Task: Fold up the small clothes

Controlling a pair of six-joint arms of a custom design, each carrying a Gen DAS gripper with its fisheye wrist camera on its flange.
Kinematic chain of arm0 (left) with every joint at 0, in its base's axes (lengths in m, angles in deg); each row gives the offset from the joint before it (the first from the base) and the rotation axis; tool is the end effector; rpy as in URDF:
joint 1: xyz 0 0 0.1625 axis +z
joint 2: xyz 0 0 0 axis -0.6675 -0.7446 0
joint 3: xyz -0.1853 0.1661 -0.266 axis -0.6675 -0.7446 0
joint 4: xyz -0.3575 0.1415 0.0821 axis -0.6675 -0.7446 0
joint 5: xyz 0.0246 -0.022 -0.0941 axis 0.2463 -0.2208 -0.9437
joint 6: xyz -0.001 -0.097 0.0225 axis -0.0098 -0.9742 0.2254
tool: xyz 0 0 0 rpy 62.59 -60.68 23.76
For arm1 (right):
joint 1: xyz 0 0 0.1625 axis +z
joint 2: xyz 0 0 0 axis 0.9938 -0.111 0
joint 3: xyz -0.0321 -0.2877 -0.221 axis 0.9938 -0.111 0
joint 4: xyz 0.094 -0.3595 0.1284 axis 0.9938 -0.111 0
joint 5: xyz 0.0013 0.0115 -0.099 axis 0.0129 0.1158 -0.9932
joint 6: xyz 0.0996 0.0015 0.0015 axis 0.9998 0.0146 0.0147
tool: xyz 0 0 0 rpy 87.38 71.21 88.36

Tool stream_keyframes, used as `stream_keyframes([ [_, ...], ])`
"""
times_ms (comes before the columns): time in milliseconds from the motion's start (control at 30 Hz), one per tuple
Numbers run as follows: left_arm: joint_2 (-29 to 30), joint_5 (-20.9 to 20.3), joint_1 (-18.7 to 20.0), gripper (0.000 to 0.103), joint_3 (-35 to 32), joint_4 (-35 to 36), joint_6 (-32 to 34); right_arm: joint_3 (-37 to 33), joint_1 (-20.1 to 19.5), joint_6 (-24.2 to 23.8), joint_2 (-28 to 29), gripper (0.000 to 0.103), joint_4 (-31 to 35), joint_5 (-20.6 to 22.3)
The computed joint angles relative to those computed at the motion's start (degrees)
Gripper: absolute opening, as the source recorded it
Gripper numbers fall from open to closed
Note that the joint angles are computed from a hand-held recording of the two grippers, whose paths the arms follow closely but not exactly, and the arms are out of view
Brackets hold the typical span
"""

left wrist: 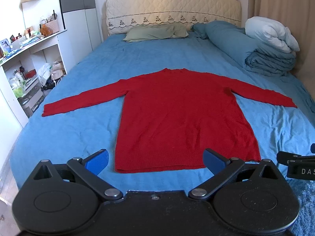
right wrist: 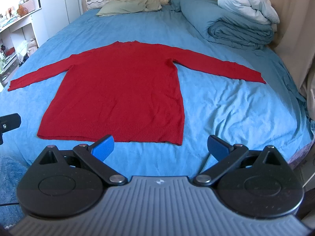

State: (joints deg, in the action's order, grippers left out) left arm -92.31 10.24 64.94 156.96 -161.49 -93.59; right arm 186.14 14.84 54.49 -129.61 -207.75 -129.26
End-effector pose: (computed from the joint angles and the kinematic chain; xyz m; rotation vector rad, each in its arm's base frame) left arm -0.4394 -0.4230 0.0570 0.5732 2.1932 -0.8818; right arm 0.1189 -0.3844 0.3493 0.1264 -2.1097 0.9392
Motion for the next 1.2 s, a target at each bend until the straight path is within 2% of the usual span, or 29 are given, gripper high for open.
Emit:
stream_keyframes([
  [1200, -0.03, -0.23, 0.25, 0.103, 0.04, -0.40, -0.15, 0.25, -0.08, -0.14, -0.07, 0.103, -0.29, 0.17],
])
